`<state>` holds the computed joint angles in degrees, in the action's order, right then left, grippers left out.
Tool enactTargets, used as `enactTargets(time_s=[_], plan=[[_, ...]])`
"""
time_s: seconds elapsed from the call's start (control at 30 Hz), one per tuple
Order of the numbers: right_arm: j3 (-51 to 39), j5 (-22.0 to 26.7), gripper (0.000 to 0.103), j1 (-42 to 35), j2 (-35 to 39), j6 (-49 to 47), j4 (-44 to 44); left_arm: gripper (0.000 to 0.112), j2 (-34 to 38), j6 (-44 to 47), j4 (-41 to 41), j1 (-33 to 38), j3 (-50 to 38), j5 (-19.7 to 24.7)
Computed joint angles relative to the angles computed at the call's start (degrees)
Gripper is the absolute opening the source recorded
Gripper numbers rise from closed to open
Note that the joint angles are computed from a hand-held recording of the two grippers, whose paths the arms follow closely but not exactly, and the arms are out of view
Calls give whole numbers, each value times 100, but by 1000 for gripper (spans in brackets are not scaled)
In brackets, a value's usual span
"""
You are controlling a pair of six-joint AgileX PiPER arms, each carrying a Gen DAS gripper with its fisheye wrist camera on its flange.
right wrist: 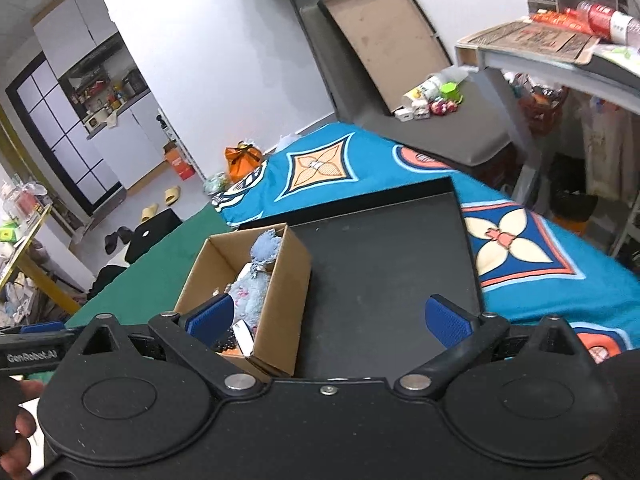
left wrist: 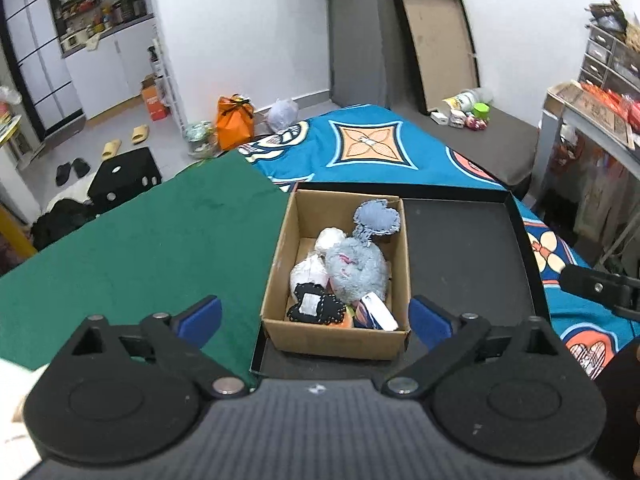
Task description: Organize soft objects
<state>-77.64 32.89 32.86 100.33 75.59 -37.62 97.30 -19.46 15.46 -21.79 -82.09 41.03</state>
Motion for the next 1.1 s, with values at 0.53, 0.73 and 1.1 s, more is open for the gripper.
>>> enactTargets(time_s=[0.53,0.73,1.1], plan=[[48,1143,103,677,-619,591,-579,102,-1123,231,-546,183,889,-180],[-85,1697,103,992,-726,751,-798,103,-1485,477,-833,285,1130,-208],[-130,2350,103,1425,-938,794,-1013,103,-1965,674,-941,290,1411,-273]])
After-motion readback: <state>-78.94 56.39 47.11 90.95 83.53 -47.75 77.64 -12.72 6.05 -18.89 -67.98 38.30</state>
